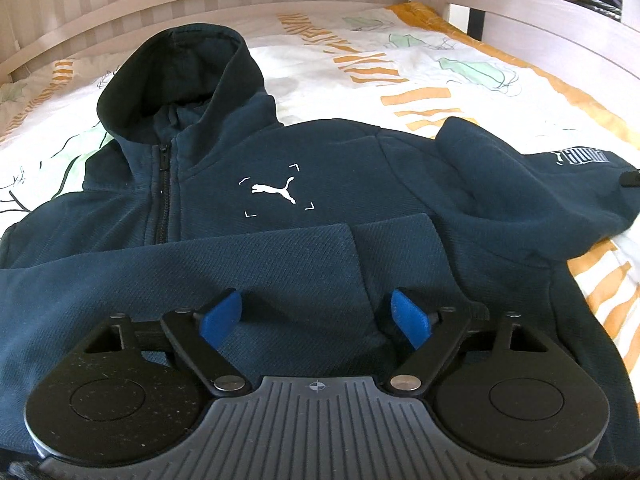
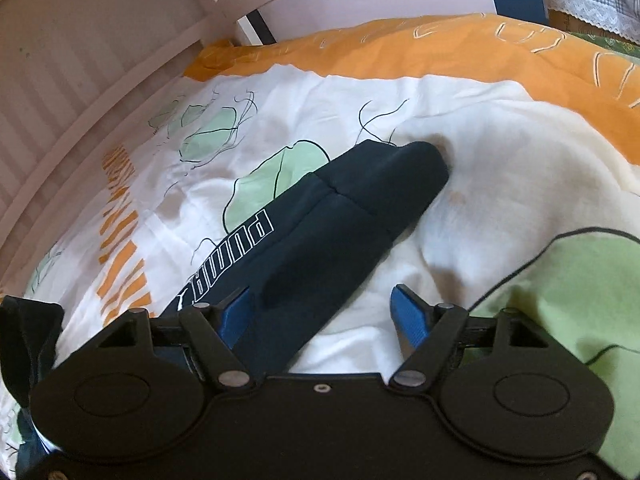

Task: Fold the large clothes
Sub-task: 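Grasp the Puma-printed sleeve with the right gripper and lift it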

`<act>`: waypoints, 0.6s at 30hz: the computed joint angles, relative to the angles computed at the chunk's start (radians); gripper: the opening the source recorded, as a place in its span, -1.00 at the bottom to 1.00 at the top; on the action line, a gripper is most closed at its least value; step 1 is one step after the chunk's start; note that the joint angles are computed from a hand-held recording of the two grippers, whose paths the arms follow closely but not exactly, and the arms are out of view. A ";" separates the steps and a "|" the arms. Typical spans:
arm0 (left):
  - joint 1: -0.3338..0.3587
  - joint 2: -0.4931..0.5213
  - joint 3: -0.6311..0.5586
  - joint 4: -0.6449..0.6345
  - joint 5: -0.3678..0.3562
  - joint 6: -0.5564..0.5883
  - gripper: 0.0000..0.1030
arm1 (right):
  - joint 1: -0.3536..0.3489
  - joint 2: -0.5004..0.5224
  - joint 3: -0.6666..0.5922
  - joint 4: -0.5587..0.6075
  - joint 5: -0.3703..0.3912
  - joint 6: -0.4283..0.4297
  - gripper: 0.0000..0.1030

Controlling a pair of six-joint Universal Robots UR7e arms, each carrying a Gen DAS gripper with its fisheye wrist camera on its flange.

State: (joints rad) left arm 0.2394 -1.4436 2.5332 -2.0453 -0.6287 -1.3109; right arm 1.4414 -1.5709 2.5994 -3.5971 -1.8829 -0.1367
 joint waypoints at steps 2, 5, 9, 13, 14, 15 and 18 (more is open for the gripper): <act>0.000 0.001 0.000 -0.001 0.000 0.000 0.60 | -0.001 0.017 -0.004 -0.020 0.003 -0.010 0.53; -0.001 0.001 0.001 -0.004 0.001 -0.001 0.60 | -0.018 0.029 -0.007 -0.040 0.033 -0.015 0.53; -0.003 0.001 0.006 -0.012 0.004 0.001 0.61 | -0.037 0.037 -0.011 -0.054 0.068 -0.021 0.53; -0.002 0.001 0.008 -0.017 0.005 0.004 0.62 | -0.035 0.055 -0.013 -0.076 0.067 -0.055 0.27; -0.002 0.001 0.008 -0.017 0.005 0.004 0.62 | -0.038 0.053 -0.012 -0.076 0.075 -0.059 0.24; -0.002 0.001 0.009 -0.018 0.005 0.004 0.62 | -0.038 0.053 -0.011 -0.077 0.079 -0.060 0.16; -0.002 0.000 0.010 -0.019 0.005 0.005 0.62 | -0.043 0.048 -0.007 -0.083 0.102 -0.069 -0.21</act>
